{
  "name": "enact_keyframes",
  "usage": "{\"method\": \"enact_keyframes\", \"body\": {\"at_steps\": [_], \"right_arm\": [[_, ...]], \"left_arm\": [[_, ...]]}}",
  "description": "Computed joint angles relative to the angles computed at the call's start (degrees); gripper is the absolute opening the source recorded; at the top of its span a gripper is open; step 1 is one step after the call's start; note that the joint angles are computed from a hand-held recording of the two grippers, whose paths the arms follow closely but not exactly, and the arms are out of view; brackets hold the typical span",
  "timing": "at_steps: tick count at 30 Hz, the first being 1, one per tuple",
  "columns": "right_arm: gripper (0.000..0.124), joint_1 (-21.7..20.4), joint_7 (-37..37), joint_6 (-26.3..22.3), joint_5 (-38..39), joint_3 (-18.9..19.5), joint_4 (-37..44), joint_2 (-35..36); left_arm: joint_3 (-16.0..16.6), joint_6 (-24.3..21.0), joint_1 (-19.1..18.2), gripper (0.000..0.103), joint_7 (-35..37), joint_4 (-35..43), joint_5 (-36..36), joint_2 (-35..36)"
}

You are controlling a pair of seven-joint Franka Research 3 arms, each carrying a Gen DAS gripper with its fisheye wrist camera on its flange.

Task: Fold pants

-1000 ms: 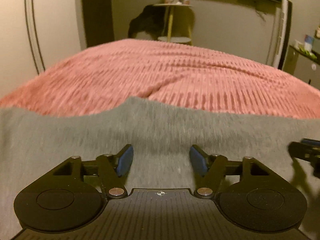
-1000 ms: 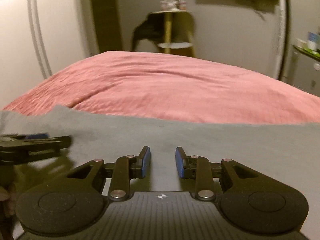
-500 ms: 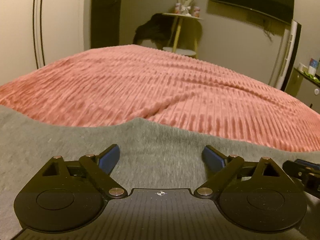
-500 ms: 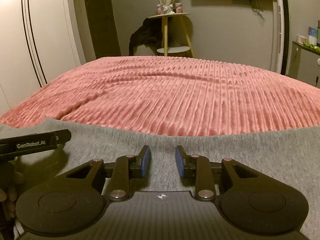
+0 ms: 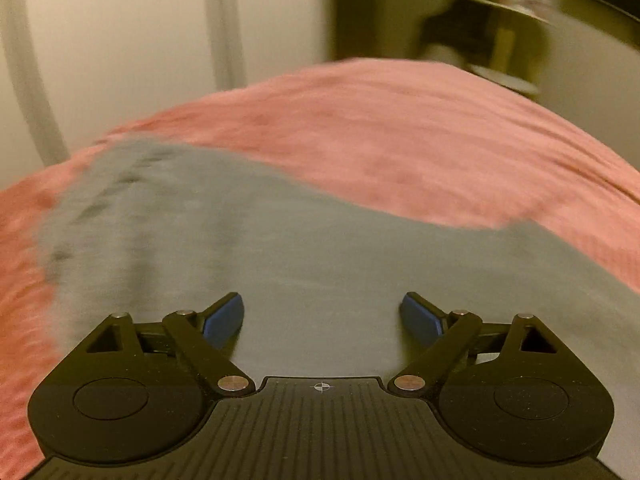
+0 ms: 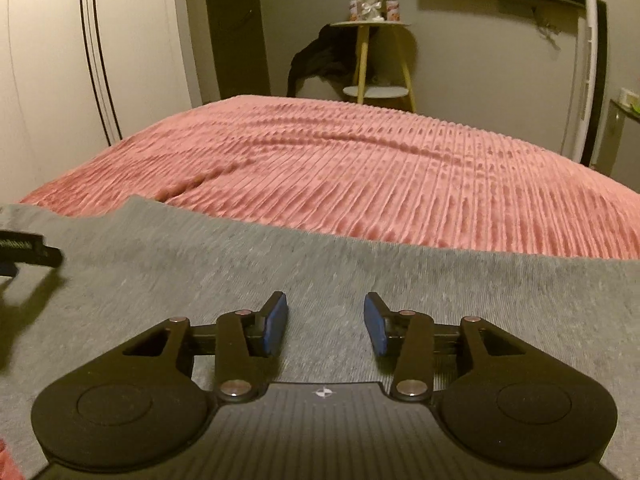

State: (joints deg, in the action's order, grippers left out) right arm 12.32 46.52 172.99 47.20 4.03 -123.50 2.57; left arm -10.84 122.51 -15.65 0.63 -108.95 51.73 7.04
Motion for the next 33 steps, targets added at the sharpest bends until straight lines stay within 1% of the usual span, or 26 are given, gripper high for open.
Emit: {"method": "enact_keyframes", "body": {"at_steps": [1,2,3,4,5,7,8,9,10,12,14,16,18,19,20,21,22,23,24,26,27,29,31,32,33], "right_arm": [[0.044,0.0,1.5,-1.3,-1.9,-0.3,0.3,-0.1],[0.044,-0.1,1.9,-3.1,-2.3,-0.4,1.2,-0.1],[0.044,-0.4,0.3,-5.7,0.0,-0.3,2.9,0.2],[0.044,-0.7,-1.9,-8.7,3.1,-0.1,4.9,0.8],[0.044,-0.9,-3.5,-11.1,5.1,0.1,6.9,1.6],[0.044,-0.8,-5.1,-14.7,5.6,0.6,11.3,4.2],[0.045,-0.9,-5.8,-16.9,5.3,1.0,14.0,5.9],[0.046,-1.1,-6.0,-20.8,4.6,1.3,17.7,8.1],[0.047,-1.3,-4.8,-25.5,2.6,1.4,22.1,11.0],[0.050,-1.1,-2.1,-31.2,-2.2,1.7,29.6,16.0],[0.052,-0.8,-0.4,-33.5,-5.8,2.1,34.8,19.5],[0.052,-0.7,2.9,-37.0,-9.2,2.1,40.1,23.0],[0.051,-1.6,4.1,-41.6,-10.4,2.9,43.8,25.3],[0.048,-2.2,3.4,-42.7,-10.1,3.5,44.0,25.4],[0.039,-2.8,1.5,-42.8,-9.4,4.1,43.1,24.9],[0.031,-2.9,-1.0,-40.6,-8.8,4.6,40.7,23.5],[0.007,-3.0,-3.4,-38.1,-7.7,4.9,38.1,21.8],[0.004,-3.2,-5.9,-35.0,-5.6,5.5,34.6,19.7],[0.004,-3.6,-8.0,-32.9,-3.0,6.0,32.3,18.2],[0.003,-4.5,-15.3,-28.8,4.2,7.2,25.4,13.4],[0.003,-4.3,-19.1,-26.5,7.7,7.5,21.7,10.8],[0.003,-3.8,-24.9,-24.2,14.3,7.4,16.7,7.4],[0.003,-2.7,-28.5,-22.8,18.6,6.7,13.5,5.4],[0.003,-2.1,-28.6,-22.3,19.5,6.0,12.6,4.9],[0.003,-1.4,-27.2,-22.8,19.2,5.2,12.4,4.9]], "left_arm": [[0.1,-2.7,-0.3,0.091,-1.3,-0.8,0.7,-1.1],[0.1,-4.2,-0.3,0.091,-2.4,-1.6,1.6,-1.9],[0.0,-6.0,-0.3,0.091,-3.8,-2.7,2.5,-3.1],[-0.1,-6.8,0.0,0.091,-5.4,-4.0,3.0,-4.3],[-0.2,-5.9,0.4,0.091,-8.2,-5.9,3.5,-6.0],[-0.2,-0.5,2.0,0.091,-14.4,-10.4,5.1,-9.6],[-0.5,0.3,2.6,0.091,-15.6,-11.1,5.7,-10.1],[-0.9,0.7,3.0,0.091,-15.8,-11.5,5.7,-10.4],[-1.1,0.9,3.4,0.091,-15.7,-11.5,5.5,-10.3],[-1.5,1.2,3.9,0.091,-15.1,-11.3,5.2,-10.0],[-1.8,1.6,4.1,0.091,-15.4,-11.5,5.9,-10.0],[-2.0,2.3,4.3,0.091,-15.7,-11.8,6.4,-9.8],[-2.1,2.6,4.3,0.091,-15.9,-11.8,7.0,-9.5],[-2.0,2.9,4.3,0.091,-15.8,-11.8,7.3,-9.4],[-2.0,3.3,4.4,0.091,-15.9,-11.8,7.7,-9.4],[-1.9,3.8,4.4,0.091,-15.9,-11.9,8.1,-9.4],[-1.9,4.3,4.5,0.091,-16.1,-12.0,8.7,-9.4],[-2.0,4.7,4.5,0.091,-16.5,-12.2,9.7,-9.5],[-2.1,5.2,4.4,0.091,-16.9,-12.3,11.1,-9.5],[-2.2,7.1,4.4,0.091,-17.4,-12.6,13.9,-9.8],[-2.2,9.2,4.4,0.091,-18.0,-12.8,15.8,-10.0],[-2.0,13.8,4.7,0.091,-19.1,-13.1,18.5,-10.1],[-1.9,18.0,4.9,0.091,-19.3,-12.5,20.4,-9.5],[-1.9,19.5,4.8,0.091,-18.1,-11.8,20.1,-8.7],[-1.7,21.8,4.8,0.091,-16.9,-11.0,20.0,-7.9]]}}
